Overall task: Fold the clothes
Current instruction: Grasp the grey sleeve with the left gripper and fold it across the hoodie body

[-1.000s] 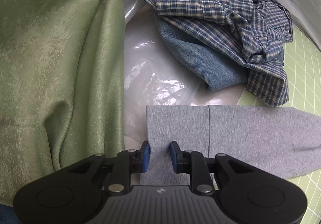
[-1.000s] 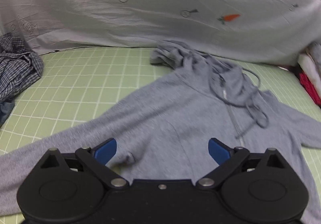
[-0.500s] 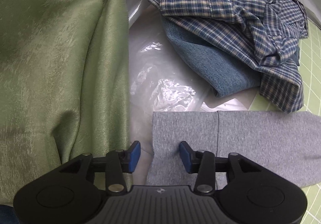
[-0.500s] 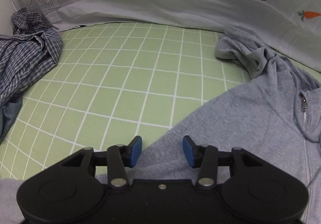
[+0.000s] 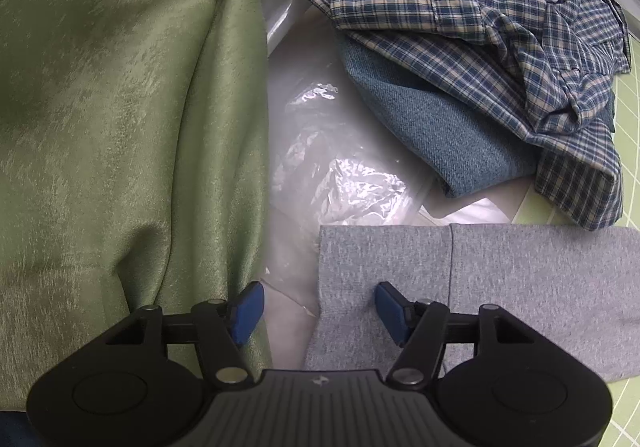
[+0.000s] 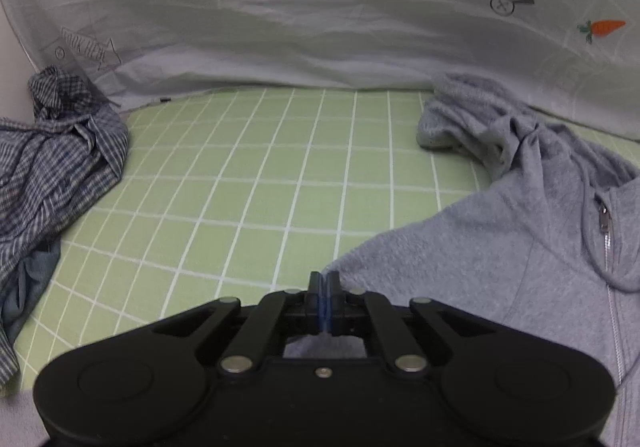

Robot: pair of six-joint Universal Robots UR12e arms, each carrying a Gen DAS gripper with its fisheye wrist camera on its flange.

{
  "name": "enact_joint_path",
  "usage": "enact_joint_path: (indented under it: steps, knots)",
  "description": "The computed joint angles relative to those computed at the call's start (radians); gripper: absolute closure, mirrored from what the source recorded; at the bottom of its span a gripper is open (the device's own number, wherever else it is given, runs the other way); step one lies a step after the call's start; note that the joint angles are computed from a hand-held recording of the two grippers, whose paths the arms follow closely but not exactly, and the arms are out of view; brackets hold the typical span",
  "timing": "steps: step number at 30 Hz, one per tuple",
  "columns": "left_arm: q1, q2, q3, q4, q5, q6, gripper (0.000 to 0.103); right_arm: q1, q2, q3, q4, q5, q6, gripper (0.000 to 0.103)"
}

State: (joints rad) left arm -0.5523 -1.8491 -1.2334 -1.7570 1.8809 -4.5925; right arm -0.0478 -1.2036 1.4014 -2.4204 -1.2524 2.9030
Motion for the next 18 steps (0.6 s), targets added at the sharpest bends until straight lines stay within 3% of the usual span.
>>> enact_joint_path:
  steps: [4,6,7,8,9,10,11,15,18]
  knots:
    - [0.001,-0.003,0.007,-0.005,0.001,-0.002,0.037,0.004,0.023,-0.029,0.018,0.017,0.024,0.101]
    - [0.002,-0.006,0.013,-0.011,0.001,0.001,0.037,0.014,0.034,-0.046,0.078,-0.018,-0.006,0.097]
    - [0.003,-0.006,0.014,-0.011,0.001,0.001,0.037,0.016,0.033,-0.045,0.095,-0.028,-0.015,0.083]
    - [0.004,-0.006,0.014,-0.01,0.0,0.001,0.037,0.013,0.027,-0.038,0.094,-0.02,-0.014,0.057]
    - [0.004,-0.005,0.013,-0.006,0.0,0.0,0.037,0.01,0.019,-0.026,0.084,-0.017,-0.006,0.04]
    - [0.005,-0.005,0.012,-0.003,0.0,-0.002,0.037,0.007,0.005,-0.006,0.057,-0.02,0.008,0.012]
    - [0.005,-0.005,0.012,-0.003,0.001,-0.003,0.037,0.002,-0.011,0.018,0.022,-0.02,0.017,0.005]
    - [0.005,-0.012,0.022,-0.008,0.008,0.005,0.038,-0.018,-0.068,0.084,0.004,-0.044,0.014,0.005]
    - [0.004,-0.008,0.016,0.018,0.012,0.019,0.044,-0.036,-0.108,0.131,0.014,-0.072,0.048,0.005]
